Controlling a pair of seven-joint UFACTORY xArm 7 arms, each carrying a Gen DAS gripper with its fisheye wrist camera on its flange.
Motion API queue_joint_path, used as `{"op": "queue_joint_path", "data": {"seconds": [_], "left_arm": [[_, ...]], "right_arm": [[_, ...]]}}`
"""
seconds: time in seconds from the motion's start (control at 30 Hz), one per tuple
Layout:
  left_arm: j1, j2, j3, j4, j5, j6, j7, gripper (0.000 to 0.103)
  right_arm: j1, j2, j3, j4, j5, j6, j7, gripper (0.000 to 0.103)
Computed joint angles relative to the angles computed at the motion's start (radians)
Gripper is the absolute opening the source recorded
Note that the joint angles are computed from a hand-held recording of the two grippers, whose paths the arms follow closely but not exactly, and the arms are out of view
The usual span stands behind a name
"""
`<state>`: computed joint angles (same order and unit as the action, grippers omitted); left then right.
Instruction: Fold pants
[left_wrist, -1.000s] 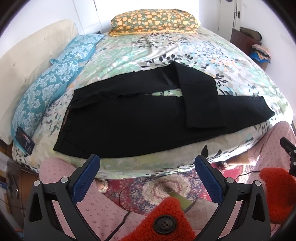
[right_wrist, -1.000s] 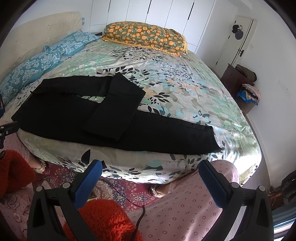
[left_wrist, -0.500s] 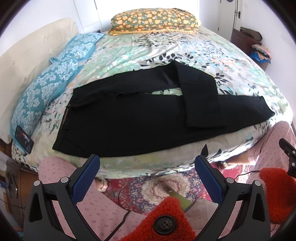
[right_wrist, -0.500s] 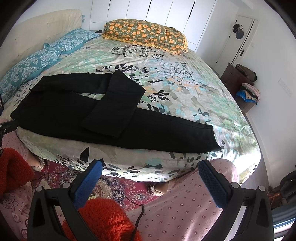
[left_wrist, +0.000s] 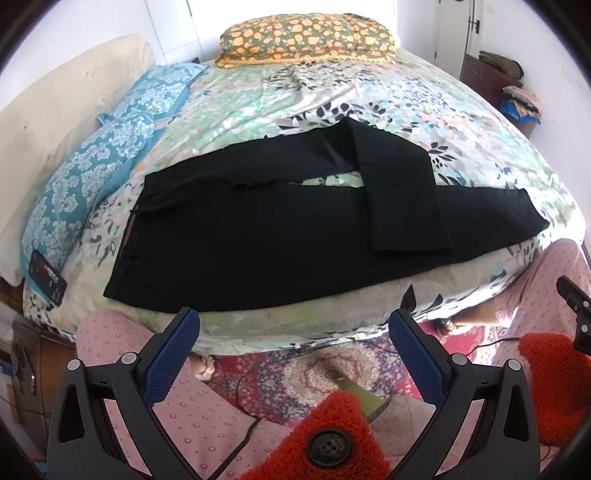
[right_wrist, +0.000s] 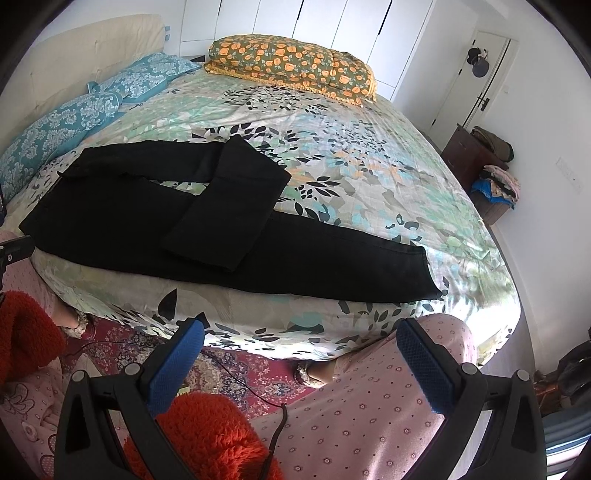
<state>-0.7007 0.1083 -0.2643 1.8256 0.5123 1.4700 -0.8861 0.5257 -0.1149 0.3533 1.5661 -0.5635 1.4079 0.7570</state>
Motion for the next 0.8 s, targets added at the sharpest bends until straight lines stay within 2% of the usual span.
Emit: {"op": "queue_joint_path", "data": {"seconds": [0.8], "left_arm": [[0.016,-0.010,-0.002,-0.016,-0.020,-0.005,0.008,0.102]], "right_arm": [[0.014,0.017,-0.007,0.013,-0.001,0.012,-0.017,0.103]]}}
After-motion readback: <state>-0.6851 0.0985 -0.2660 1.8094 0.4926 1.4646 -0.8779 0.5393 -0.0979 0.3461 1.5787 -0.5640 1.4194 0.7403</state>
